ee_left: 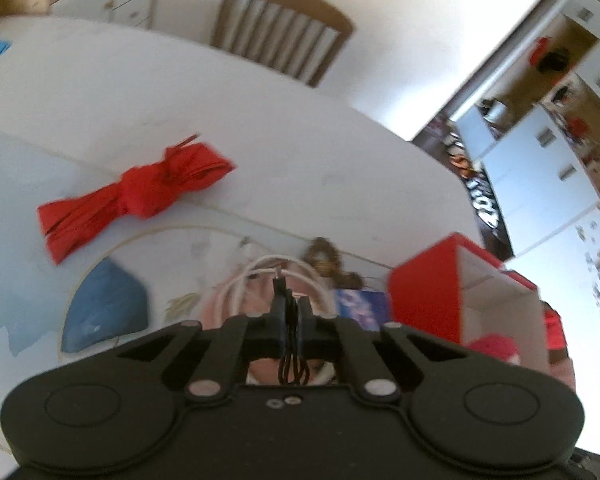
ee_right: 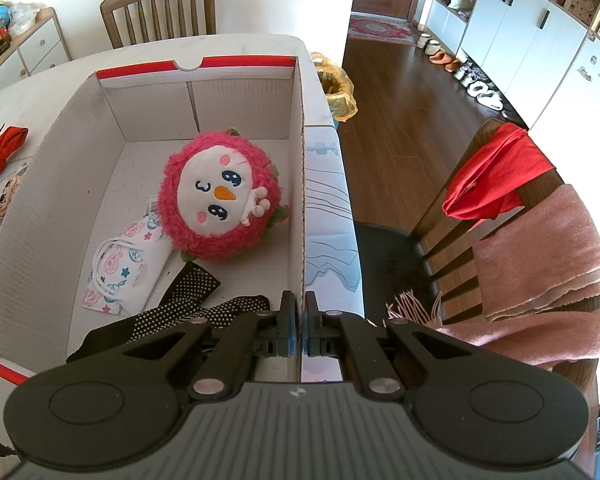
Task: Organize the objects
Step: 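Lift the black cable and carry it into the box with the left gripper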
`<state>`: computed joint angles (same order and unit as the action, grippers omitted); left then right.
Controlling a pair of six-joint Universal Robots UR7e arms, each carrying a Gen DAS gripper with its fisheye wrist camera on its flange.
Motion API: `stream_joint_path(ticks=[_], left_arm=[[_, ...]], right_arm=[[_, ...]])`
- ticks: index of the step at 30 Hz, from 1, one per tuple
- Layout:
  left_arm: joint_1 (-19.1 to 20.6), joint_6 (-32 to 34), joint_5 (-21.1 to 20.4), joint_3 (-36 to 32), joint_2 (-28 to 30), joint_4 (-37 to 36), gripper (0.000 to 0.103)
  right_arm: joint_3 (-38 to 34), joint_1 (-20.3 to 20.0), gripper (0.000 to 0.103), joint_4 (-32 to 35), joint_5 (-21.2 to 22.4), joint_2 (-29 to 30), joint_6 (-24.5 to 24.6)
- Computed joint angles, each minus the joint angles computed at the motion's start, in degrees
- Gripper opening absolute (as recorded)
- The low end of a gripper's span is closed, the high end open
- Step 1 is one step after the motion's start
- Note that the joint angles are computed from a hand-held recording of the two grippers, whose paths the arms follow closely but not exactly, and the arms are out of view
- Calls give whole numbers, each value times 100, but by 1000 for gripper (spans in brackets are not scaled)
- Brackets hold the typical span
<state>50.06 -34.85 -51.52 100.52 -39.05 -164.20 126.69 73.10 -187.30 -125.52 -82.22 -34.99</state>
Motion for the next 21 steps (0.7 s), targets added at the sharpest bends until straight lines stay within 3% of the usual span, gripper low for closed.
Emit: stream_joint_path(ticks=[9,21], left_arm=[[-306,677,-461,-38,-62,-446,2],[-736,1671,-550,-324,18,-924,2]], right_arm=[[-9,-8,4,1,5,-8,-15],[-26,-9,4,8,8,-10,-12]])
